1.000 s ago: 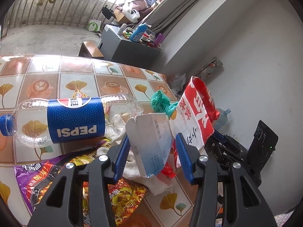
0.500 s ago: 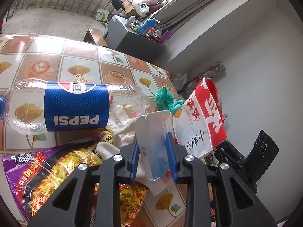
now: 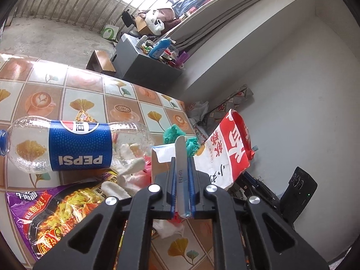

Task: Collect trash
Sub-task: 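Carry the paper bag and white box to the wastebasket and release both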

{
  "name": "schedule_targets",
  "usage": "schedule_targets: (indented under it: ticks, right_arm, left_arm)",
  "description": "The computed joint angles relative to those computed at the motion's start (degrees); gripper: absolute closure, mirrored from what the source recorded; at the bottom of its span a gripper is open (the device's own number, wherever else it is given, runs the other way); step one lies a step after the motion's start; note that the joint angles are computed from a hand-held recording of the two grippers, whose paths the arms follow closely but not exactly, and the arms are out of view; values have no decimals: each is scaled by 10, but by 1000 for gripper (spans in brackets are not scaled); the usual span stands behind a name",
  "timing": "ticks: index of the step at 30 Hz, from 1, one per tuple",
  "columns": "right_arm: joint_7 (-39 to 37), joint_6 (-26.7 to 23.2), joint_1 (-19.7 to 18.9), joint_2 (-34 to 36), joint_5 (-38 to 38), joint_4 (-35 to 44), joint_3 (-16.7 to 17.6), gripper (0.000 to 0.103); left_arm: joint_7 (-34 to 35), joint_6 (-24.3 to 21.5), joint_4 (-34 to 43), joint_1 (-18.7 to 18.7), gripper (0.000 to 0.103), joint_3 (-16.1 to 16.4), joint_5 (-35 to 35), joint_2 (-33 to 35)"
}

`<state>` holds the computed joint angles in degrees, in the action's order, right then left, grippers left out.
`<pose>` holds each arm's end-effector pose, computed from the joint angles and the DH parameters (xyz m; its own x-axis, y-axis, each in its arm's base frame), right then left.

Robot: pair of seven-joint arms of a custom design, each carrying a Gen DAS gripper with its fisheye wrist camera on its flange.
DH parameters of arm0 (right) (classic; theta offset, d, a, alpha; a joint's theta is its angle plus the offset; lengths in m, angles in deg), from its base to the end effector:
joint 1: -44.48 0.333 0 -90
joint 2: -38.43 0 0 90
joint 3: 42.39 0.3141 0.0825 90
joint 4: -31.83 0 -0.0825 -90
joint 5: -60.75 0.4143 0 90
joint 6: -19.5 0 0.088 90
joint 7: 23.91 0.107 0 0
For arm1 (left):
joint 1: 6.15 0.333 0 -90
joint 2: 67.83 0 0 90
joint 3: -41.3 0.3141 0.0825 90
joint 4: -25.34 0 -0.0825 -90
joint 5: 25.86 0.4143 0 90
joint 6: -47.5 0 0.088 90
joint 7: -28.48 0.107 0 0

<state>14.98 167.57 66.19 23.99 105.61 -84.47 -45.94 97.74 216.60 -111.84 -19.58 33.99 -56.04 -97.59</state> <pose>0.5384 0.1594 0.6372 0.6728 -0.7361 -0.0740 -0.4387 -0.3164 -0.8411 0.4474 -0.1448 0.6193 0.0503 -0.7381 0.6729 -0.5820 -0.5692 -0.5808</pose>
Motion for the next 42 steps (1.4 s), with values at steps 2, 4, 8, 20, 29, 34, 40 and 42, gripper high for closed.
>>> schedule_targets:
  ticks: [2, 4, 8, 20, 29, 34, 40, 42]
  right_arm:
    - [-2, 0, 0, -6, 9, -1, -4, 76]
    - [-4, -2, 1, -12, 22, -2, -9, 76]
    - [-9, -5, 2, -23, 44, -4, -18, 76]
    - [-50, 3, 8, -70, 117, -24, -51, 76]
    - [-46, 60, 6, -112, 122, -64, -72, 76]
    - [4, 95, -8, -123, 94, -83, -89, 76]
    - [94, 149, -36, -118, 33, -98, -111, 76]
    - [133, 162, -46, -109, 12, -100, -120, 76]
  left_arm:
    - [9, 7, 4, -8, 98, 3, -2, 0]
    - [15, 12, 9, -11, 99, 2, 0, -3]
    - [13, 23, 16, -3, 99, -11, 14, -9]
    - [6, 43, 38, -2, 99, -34, 51, -22]
    - [45, 44, 87, -47, 99, -21, 57, 8]
    - [123, 38, 163, -115, 99, 13, 13, 77]
    - [259, -12, 306, -173, 99, 32, -90, 201]
    - [282, -45, 366, -170, 99, 22, -106, 253]
